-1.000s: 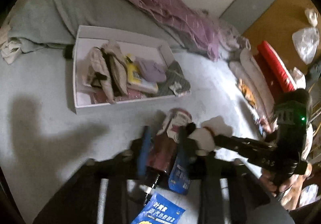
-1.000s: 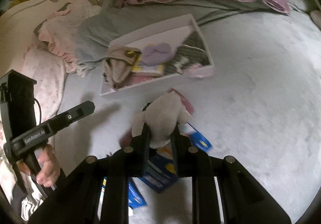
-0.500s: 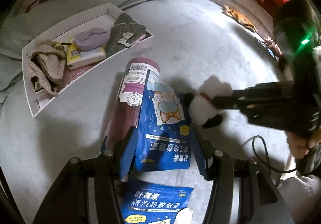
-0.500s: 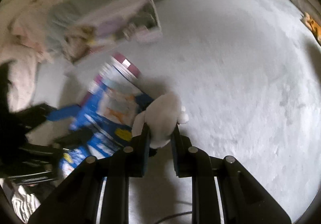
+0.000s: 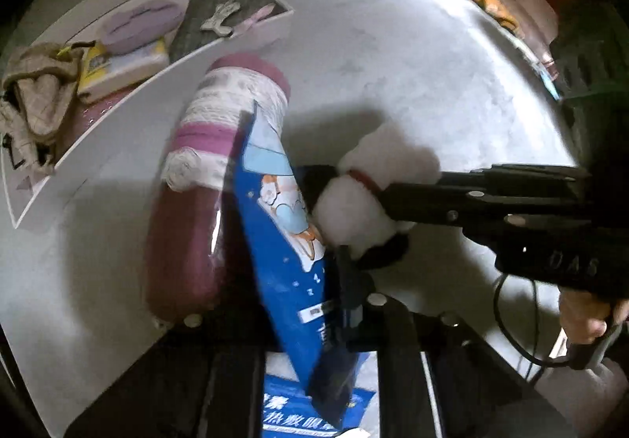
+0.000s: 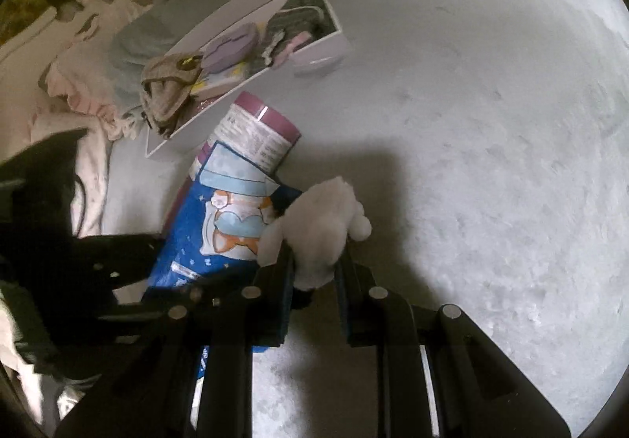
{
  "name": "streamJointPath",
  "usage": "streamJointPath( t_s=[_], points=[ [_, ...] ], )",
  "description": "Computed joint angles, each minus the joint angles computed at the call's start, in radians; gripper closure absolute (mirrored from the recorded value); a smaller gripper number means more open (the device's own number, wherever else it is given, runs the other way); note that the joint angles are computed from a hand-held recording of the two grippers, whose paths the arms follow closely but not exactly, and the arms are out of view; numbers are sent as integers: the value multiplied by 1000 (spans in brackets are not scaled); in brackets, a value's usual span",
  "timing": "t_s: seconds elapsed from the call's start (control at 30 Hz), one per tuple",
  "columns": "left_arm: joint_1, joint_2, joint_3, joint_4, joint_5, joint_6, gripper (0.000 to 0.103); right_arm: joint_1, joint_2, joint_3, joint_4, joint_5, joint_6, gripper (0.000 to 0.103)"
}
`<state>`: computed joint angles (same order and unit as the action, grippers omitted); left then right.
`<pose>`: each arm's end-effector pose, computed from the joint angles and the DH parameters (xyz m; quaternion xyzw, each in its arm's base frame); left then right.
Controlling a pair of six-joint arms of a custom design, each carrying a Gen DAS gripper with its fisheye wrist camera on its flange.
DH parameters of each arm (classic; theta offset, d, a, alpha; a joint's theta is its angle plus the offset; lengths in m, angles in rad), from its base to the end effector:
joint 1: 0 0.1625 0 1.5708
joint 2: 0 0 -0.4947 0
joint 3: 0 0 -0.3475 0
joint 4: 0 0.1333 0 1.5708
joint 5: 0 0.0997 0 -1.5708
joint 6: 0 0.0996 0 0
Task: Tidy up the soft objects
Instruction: 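Carry the packet and plush toy into the white box and open both tools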
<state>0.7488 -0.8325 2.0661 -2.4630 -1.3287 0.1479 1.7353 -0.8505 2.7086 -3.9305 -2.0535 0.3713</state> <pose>-0.2662 -0.4620 0.0760 0.4742 0.8559 0.1198 0.1681 0.1445 -0.3386 0.1717 -0.1561 -0.9295 0.2937 0.1595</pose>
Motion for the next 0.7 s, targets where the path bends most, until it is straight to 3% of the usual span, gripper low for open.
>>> streamJointPath(
  t_s=[0.17, 0.43, 0.57, 0.7],
  points=[
    [-11, -36, 37, -126, -5, 1, 99, 47, -65, -10, 33, -51, 10, 81],
    [33, -72, 54, -399, -10, -83, 99, 143, -101, -176, 171, -132, -50, 81],
    [76, -91, 50, -482, -25, -127, 99, 169, -85, -268, 251, -148, -69, 81],
    [116, -109, 51, -547, -21, -180, 99, 165, -64, -359, 334, -115, -70, 81]
  ],
)
